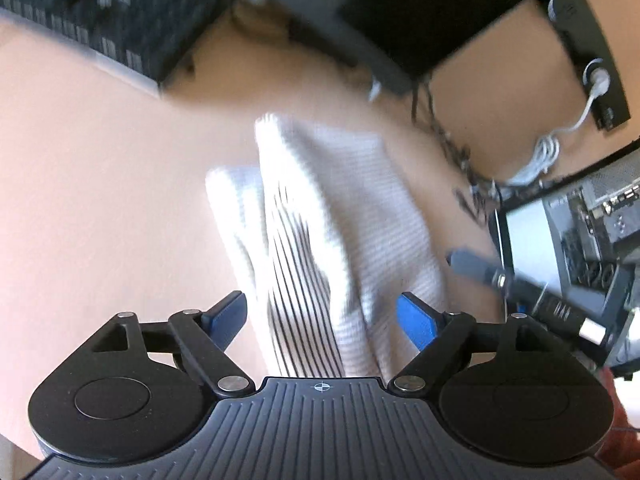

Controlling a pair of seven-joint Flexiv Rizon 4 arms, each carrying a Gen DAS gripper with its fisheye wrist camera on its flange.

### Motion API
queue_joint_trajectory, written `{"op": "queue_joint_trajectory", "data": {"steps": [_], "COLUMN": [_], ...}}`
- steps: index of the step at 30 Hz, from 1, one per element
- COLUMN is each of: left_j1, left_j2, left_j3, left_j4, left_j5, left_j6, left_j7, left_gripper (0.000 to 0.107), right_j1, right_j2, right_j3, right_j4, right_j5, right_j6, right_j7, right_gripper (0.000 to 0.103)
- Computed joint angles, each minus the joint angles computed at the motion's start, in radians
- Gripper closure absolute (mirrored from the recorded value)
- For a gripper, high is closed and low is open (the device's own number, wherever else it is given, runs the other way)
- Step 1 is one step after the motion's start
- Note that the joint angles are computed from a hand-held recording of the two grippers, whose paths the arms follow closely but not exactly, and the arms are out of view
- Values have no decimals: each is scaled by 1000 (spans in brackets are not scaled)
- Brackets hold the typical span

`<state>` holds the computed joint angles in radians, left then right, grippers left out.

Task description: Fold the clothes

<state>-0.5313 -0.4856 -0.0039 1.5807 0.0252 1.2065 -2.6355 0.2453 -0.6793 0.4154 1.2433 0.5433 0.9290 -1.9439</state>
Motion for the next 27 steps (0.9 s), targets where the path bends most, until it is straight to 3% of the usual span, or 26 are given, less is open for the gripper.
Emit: {"op": "queue_joint_trajectory", "data": {"steps": [6, 7, 11, 15, 18, 22, 24, 27], "left_j1": [37, 41, 4, -65, -105, -117, -127, -177], "left_j2": [-51, -58, -51, 16, 55, 101, 131, 170], "left_j3": [-66, -73, -25, 104, 195, 245, 259, 297], "left_j4": [24, 30, 58, 145, 175, 157, 131, 40], "left_j5": [-87, -101, -104, -50, 40, 169, 244, 436], "left_j6": [87, 108, 153, 180, 157, 61, -8, -137], "left_j7": [65, 77, 68, -71, -178, -241, -256, -265], "left_gripper": [22, 23, 29, 30, 30, 32, 32, 29], "right_j1": [27, 28, 71, 134, 197, 277, 297, 308], "right_j2": [-62, -73, -112, -179, -223, -279, -249, -165], "right_j3": [3, 9, 9, 8, -9, -38, -63, -88], "right_j4": [-75, -93, -160, -266, -344, -448, -403, -253], "right_j5": [-27, -19, -15, -24, -59, -120, -158, -217], "right_j6": [-125, -142, -181, -204, -202, -201, -146, -10], "right_j7": [-3, -6, -16, -9, -9, -7, -33, -72], "right_gripper": [0, 5, 10, 10, 10, 7, 1, 0]}}
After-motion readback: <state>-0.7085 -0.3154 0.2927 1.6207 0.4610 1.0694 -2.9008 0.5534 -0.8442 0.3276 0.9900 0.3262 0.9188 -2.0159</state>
